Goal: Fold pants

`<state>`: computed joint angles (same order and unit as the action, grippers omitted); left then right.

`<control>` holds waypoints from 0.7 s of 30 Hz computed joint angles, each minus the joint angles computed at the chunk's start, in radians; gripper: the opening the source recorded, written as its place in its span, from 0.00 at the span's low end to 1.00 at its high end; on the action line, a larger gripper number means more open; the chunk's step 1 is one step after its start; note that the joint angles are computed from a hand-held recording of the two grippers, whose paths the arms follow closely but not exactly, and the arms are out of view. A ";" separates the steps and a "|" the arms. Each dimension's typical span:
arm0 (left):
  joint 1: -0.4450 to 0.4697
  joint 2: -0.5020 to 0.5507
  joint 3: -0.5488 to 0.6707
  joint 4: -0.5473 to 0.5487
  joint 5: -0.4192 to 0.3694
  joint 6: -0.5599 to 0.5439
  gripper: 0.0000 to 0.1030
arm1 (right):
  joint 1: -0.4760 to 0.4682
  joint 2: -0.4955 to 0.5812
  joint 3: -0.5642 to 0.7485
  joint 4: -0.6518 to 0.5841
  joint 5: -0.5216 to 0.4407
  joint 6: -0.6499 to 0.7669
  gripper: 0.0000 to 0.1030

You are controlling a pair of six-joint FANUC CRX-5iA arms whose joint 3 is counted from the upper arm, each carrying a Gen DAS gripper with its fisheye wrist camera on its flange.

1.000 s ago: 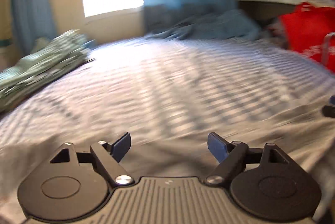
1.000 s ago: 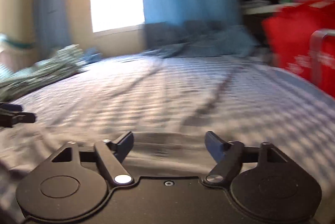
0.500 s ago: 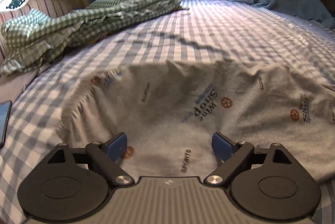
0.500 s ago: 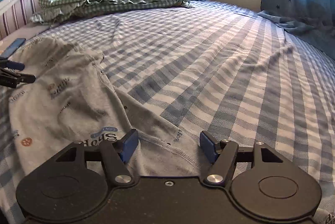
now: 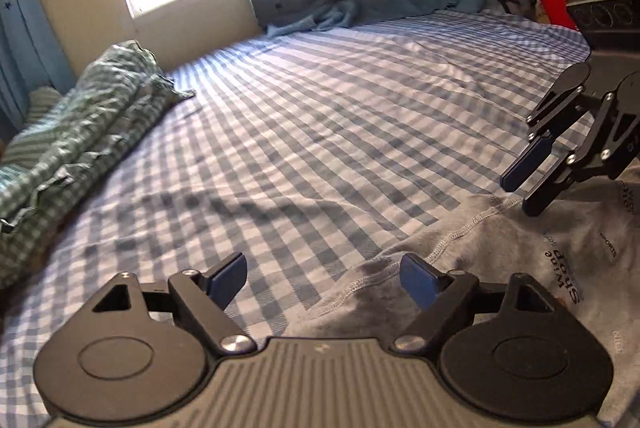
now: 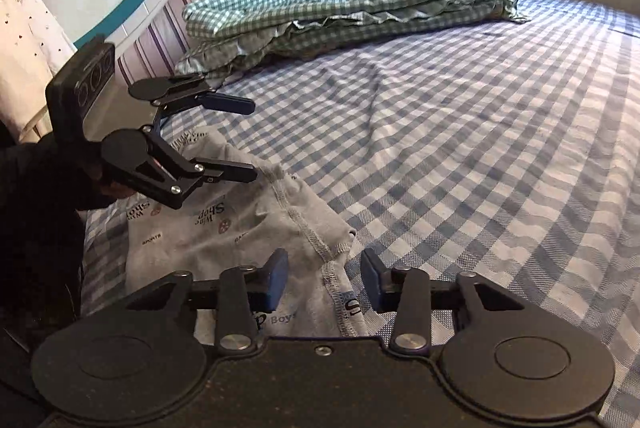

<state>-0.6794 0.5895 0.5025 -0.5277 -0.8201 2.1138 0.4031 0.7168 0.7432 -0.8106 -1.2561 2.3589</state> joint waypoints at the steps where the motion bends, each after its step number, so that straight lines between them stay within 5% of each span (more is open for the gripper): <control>1: 0.019 -0.004 -0.022 0.054 0.032 -0.040 0.84 | 0.004 0.013 0.015 0.011 -0.014 -0.010 0.34; 3: 0.043 -0.002 -0.051 0.129 0.065 -0.090 0.84 | 0.005 0.023 0.016 0.021 -0.023 -0.016 0.29; 5: 0.045 -0.003 -0.063 0.146 0.074 -0.087 0.81 | 0.007 0.005 -0.022 0.020 0.010 -0.008 0.05; 6: 0.039 -0.009 -0.067 0.123 0.080 -0.063 0.80 | 0.003 -0.016 -0.056 0.000 0.040 0.025 0.04; 10: 0.029 -0.073 -0.143 0.087 0.189 0.004 0.84 | 0.015 -0.141 -0.225 -0.045 0.147 0.199 0.03; 13: 0.033 -0.096 -0.180 0.151 0.246 -0.061 0.84 | 0.060 -0.263 -0.403 -0.014 0.274 0.376 0.03; 16: 0.017 -0.072 -0.150 0.170 0.202 -0.130 0.84 | 0.110 -0.343 -0.548 0.026 0.391 0.499 0.03; 21: -0.020 -0.031 -0.116 0.087 0.101 -0.007 0.84 | 0.112 -0.348 -0.594 0.027 0.388 0.483 0.06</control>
